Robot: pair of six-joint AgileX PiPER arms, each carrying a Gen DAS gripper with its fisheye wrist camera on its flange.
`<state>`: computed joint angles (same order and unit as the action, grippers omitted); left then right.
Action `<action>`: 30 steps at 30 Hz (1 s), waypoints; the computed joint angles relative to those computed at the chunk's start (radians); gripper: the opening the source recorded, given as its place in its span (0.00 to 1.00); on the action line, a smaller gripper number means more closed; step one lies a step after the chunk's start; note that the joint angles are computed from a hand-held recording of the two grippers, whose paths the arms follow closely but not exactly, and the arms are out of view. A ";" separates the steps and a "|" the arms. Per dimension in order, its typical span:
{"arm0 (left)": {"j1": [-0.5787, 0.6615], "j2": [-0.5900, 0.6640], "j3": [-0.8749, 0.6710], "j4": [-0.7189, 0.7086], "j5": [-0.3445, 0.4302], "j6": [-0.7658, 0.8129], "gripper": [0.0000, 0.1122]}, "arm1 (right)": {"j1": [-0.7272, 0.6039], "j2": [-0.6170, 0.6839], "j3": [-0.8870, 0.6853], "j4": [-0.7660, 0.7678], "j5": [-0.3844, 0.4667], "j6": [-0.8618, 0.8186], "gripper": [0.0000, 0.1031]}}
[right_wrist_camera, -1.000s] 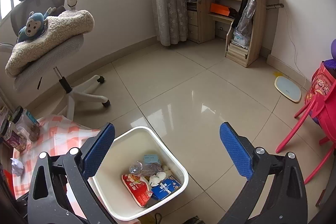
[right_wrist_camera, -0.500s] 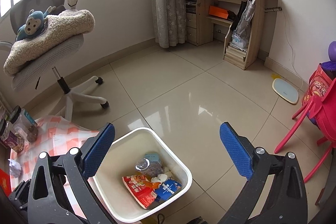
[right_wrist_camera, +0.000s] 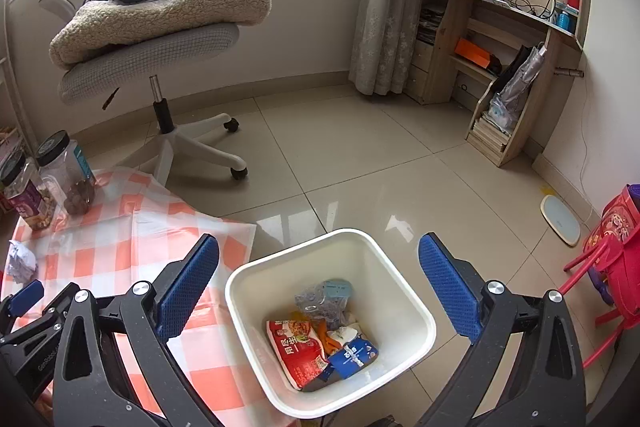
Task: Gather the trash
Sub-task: 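Move both grippers back over the table, then grasp the crumpled white paper with the left gripper while the right grasps the orange peel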
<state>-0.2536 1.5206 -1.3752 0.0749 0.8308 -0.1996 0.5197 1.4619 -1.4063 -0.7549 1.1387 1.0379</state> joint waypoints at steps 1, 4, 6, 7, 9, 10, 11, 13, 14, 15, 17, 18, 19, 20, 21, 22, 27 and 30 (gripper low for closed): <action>0.040 0.008 0.000 -0.005 0.002 0.018 0.61 | 0.017 0.020 -0.018 0.003 0.003 -0.002 0.93; 0.145 0.039 -0.011 0.013 0.007 0.046 0.61 | 0.064 0.081 -0.075 0.017 0.007 -0.014 0.93; 0.217 0.069 -0.032 0.016 0.010 0.074 0.62 | 0.091 0.124 -0.117 0.036 0.005 -0.024 0.93; 0.250 0.086 -0.043 0.024 0.009 0.084 0.62 | 0.102 0.146 -0.139 0.049 0.004 -0.030 0.93; 0.322 0.128 -0.075 0.032 0.000 0.114 0.65 | 0.119 0.193 -0.186 0.081 0.000 -0.043 0.93; 0.357 0.154 -0.097 0.038 -0.002 0.123 0.66 | 0.127 0.219 -0.211 0.098 -0.003 -0.050 0.93; 0.392 0.181 -0.122 0.049 -0.002 0.124 0.66 | 0.135 0.245 -0.239 0.116 -0.003 -0.060 0.93; 0.460 0.245 -0.190 0.047 0.002 0.128 0.67 | 0.153 0.301 -0.296 0.148 -0.005 -0.076 0.93; 0.492 0.281 -0.234 0.036 0.013 0.133 0.67 | 0.161 0.330 -0.324 0.164 -0.007 -0.084 0.93; 0.523 0.317 -0.277 0.024 0.022 0.141 0.67 | 0.167 0.364 -0.354 0.182 -0.008 -0.089 0.93; 0.567 0.382 -0.354 0.011 0.025 0.155 0.68 | 0.178 0.426 -0.406 0.224 -0.016 -0.096 0.93; 0.581 0.409 -0.386 0.013 0.023 0.158 0.71 | 0.185 0.463 -0.437 0.249 -0.016 -0.098 0.93; 0.592 0.437 -0.417 0.014 0.023 0.163 0.71 | 0.187 0.493 -0.456 0.277 -0.024 -0.099 0.93; 0.597 0.468 -0.454 0.017 0.030 0.169 0.71 | 0.188 0.528 -0.485 0.310 -0.028 -0.101 0.93; 0.601 0.499 -0.489 0.022 0.038 0.178 0.71 | 0.188 0.561 -0.508 0.346 -0.034 -0.101 0.93; 0.598 0.535 -0.534 0.039 0.048 0.176 0.71 | 0.187 0.591 -0.529 0.385 -0.040 -0.101 0.93; 0.600 0.711 -0.759 0.062 0.125 0.211 0.72 | 0.186 0.714 -0.635 0.526 -0.059 -0.103 0.93; 0.618 0.807 -0.883 0.018 0.193 0.254 0.73 | 0.194 0.798 -0.744 0.552 -0.012 -0.115 0.93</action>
